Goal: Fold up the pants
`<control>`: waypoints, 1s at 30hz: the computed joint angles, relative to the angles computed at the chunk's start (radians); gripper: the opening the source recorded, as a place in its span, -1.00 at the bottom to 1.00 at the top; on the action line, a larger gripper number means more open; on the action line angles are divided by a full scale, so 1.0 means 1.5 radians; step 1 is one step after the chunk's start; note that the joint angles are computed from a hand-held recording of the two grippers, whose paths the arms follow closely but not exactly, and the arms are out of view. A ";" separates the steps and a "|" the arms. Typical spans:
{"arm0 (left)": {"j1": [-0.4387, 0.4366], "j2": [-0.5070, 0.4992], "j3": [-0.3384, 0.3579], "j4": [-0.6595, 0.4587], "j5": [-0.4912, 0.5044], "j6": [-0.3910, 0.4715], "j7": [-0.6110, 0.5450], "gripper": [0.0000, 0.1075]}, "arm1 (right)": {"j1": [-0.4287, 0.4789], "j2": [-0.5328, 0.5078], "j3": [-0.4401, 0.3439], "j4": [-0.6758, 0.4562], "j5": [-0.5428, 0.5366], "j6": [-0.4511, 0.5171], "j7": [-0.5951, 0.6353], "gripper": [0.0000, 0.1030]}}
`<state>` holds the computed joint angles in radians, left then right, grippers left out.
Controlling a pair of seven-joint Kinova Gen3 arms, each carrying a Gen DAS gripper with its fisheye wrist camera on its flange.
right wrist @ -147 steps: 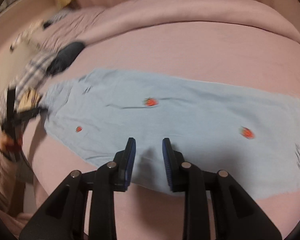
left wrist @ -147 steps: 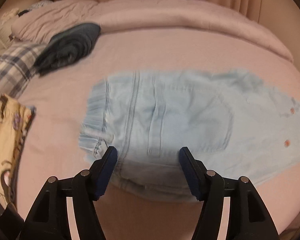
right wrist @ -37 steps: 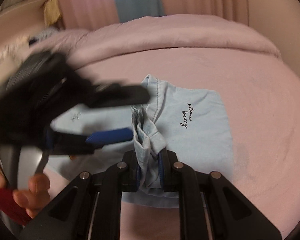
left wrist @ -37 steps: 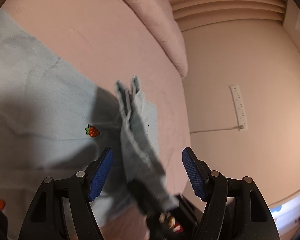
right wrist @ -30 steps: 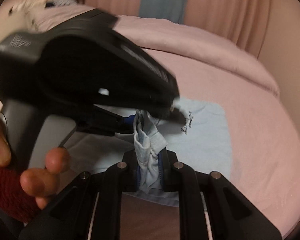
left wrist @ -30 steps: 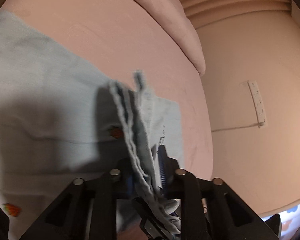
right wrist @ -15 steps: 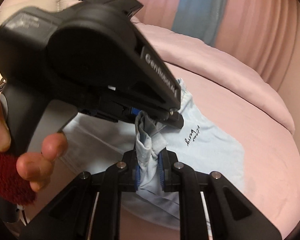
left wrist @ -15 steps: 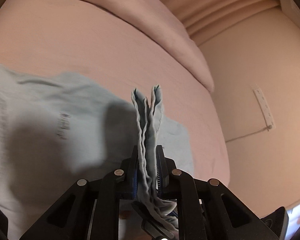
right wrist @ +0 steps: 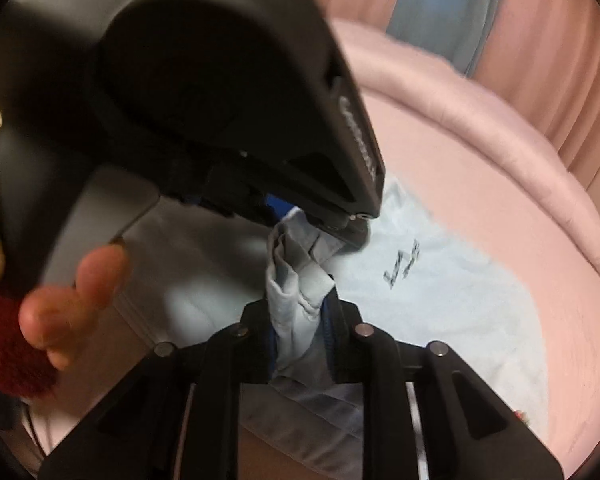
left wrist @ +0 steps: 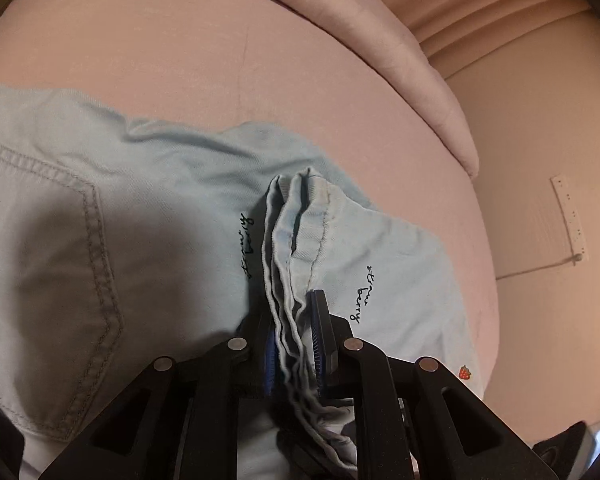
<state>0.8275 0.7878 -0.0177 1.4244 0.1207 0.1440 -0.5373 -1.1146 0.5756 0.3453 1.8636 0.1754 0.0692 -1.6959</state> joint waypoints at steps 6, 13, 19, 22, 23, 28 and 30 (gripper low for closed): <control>0.123 -0.030 -0.155 -0.001 -0.075 0.089 0.088 -0.72 | 0.115 -0.083 -0.111 0.070 0.006 -0.031 0.035 -0.33; 0.238 -0.048 -0.262 -0.014 -0.184 0.101 0.195 -0.70 | 0.181 -0.245 -0.056 0.223 -0.160 -0.133 0.136 -0.10; 0.136 0.011 -0.105 -0.128 -0.199 0.108 0.119 -0.53 | 0.292 -0.269 -0.093 0.258 -0.235 -0.061 0.064 0.10; 0.109 0.042 -0.061 -0.178 -0.188 0.143 0.098 -0.53 | 0.258 -0.268 -0.090 0.273 -0.295 -0.100 0.096 0.06; 0.110 0.044 -0.061 -0.179 -0.188 0.149 0.100 -0.53 | 0.228 -0.244 -0.072 0.258 -0.315 -0.096 0.109 0.06; 0.100 0.048 -0.043 -0.170 -0.178 0.178 0.113 -0.53 | 0.174 -0.186 -0.044 0.209 -0.346 -0.070 0.077 0.01; 0.098 0.051 -0.034 -0.177 -0.182 0.222 0.105 -0.53 | 0.219 -0.180 -0.094 0.194 -0.327 -0.064 0.038 -0.21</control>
<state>0.9744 0.8645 -0.0690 1.1594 -0.1529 0.4766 -0.3797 -0.7866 0.3059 0.2040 2.1544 -0.3156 -0.0265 -1.6384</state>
